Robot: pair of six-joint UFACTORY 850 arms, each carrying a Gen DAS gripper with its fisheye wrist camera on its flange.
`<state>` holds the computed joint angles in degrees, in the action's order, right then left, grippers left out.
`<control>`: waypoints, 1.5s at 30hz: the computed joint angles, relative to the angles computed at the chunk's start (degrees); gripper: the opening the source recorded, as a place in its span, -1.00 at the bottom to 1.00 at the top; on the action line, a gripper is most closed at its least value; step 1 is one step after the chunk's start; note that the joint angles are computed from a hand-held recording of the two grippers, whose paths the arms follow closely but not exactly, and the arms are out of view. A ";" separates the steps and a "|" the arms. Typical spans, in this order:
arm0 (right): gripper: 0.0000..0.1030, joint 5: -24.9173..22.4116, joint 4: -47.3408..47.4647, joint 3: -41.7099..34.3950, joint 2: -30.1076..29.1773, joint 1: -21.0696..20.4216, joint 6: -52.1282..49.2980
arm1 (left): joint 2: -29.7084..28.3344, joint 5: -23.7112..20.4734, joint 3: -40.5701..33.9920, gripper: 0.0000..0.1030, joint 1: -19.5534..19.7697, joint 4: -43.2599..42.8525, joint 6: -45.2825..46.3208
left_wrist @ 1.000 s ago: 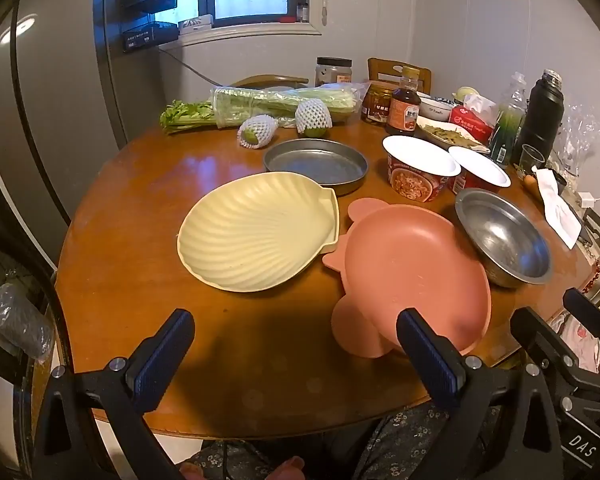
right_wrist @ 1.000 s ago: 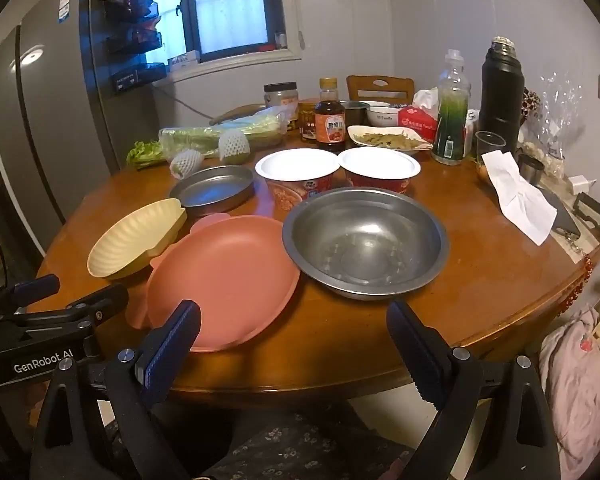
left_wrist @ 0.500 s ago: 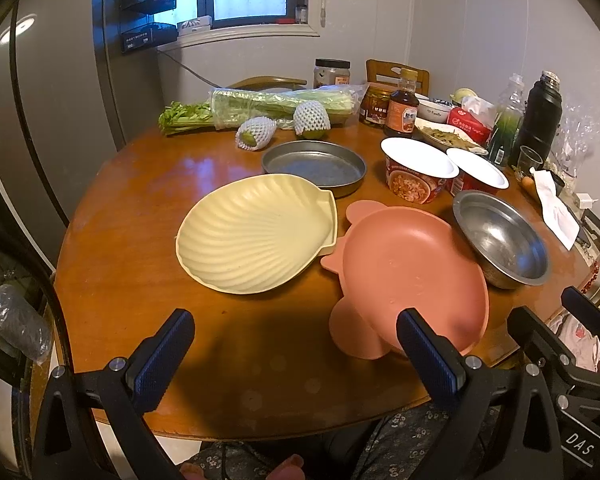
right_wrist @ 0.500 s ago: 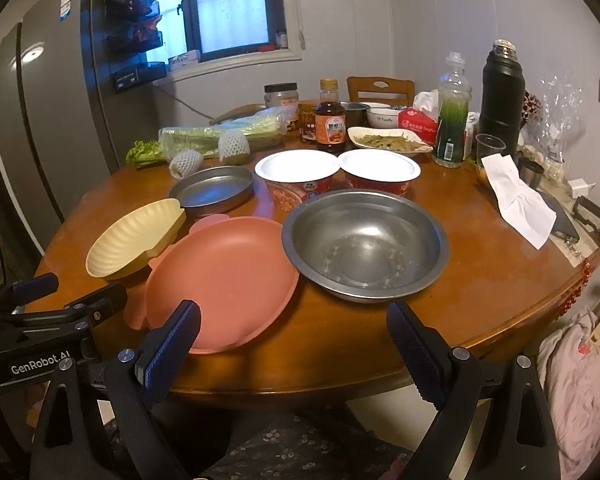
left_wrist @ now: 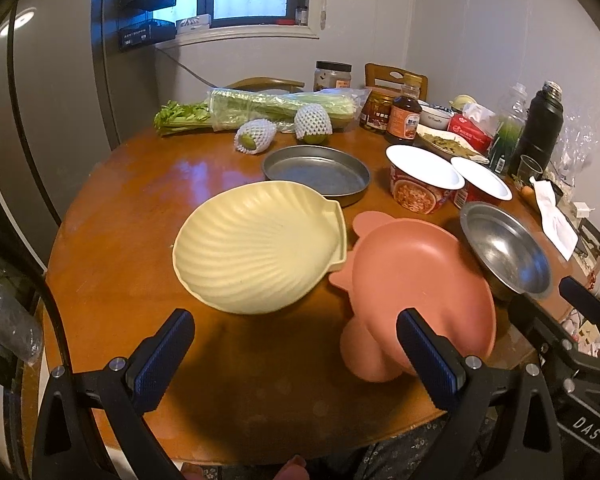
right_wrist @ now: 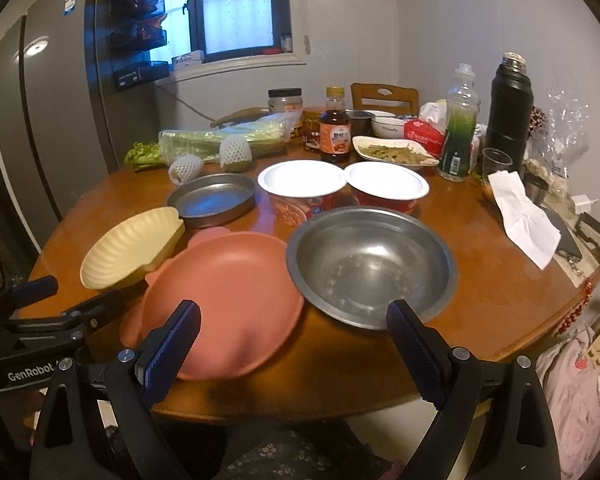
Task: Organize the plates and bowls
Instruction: 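Move the left tool toward the cream shell-shaped plate, then grasp the cream shell plate's rim with the left tool and lift it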
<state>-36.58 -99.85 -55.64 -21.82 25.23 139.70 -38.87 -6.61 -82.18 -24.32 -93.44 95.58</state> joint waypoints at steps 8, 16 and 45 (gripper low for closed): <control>0.84 2.48 -3.79 -3.89 -2.02 -1.83 0.25 | -2.65 -1.33 -3.78 0.97 1.77 15.80 -17.37; 0.84 8.07 -5.62 -10.58 -5.77 -3.59 -3.03 | -5.65 -1.51 -8.56 0.97 3.94 31.46 -35.59; 0.43 22.23 41.54 -37.34 -24.62 -7.15 -64.43 | -16.09 -9.25 -23.07 0.95 5.65 70.83 -75.20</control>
<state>-14.35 -58.31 -92.98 -46.44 18.08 75.28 -54.95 -15.87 -105.25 -18.68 -22.61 20.39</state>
